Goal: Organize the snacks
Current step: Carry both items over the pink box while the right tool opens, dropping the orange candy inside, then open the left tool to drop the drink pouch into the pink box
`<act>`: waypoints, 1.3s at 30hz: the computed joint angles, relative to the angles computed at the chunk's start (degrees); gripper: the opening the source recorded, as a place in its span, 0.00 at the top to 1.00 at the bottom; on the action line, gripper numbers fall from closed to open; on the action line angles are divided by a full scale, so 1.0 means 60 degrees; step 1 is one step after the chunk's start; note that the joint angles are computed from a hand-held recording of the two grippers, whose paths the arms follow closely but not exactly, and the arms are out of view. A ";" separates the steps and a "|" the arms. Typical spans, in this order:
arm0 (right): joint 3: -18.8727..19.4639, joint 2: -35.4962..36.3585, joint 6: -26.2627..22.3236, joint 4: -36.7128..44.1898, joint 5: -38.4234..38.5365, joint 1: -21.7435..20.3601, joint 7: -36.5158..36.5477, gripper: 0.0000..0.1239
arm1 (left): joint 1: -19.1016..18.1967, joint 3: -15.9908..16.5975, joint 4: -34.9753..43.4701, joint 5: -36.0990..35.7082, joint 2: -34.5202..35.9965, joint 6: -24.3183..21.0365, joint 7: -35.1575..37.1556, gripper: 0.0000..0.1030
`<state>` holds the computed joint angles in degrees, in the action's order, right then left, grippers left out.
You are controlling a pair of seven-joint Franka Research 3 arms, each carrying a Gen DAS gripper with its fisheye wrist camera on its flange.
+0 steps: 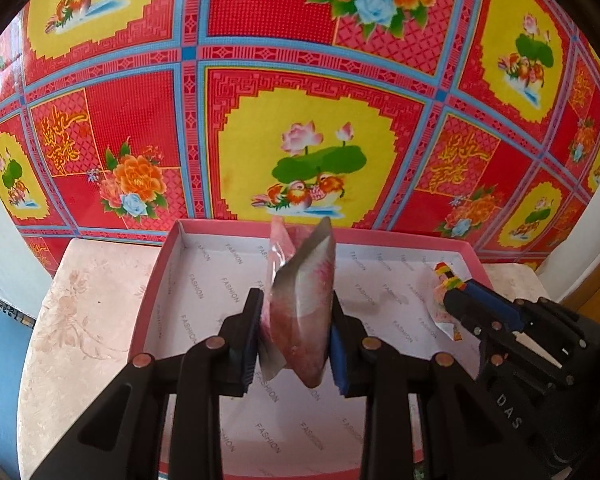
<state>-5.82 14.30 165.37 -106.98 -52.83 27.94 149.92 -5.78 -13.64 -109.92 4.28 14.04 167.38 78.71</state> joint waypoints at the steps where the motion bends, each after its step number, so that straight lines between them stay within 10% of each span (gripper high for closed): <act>1: 0.0061 0.0004 0.0115 -0.0042 0.0211 -0.0091 -0.0130 0.89 | -0.0020 0.0019 0.0000 0.0047 -0.0007 -0.0021 -0.0015 0.70; 17: -0.0153 -0.0594 0.0826 -0.0778 0.0970 -0.0017 -0.0278 0.66 | -0.0163 0.0172 -0.0288 0.0259 -0.0469 -0.0297 -0.0347 0.55; 39: 0.0957 -0.1771 0.0750 -0.1730 -0.1097 -0.0972 0.2249 0.65 | -0.0293 0.0344 -0.1232 0.0077 -0.1684 -0.0508 -0.0410 0.54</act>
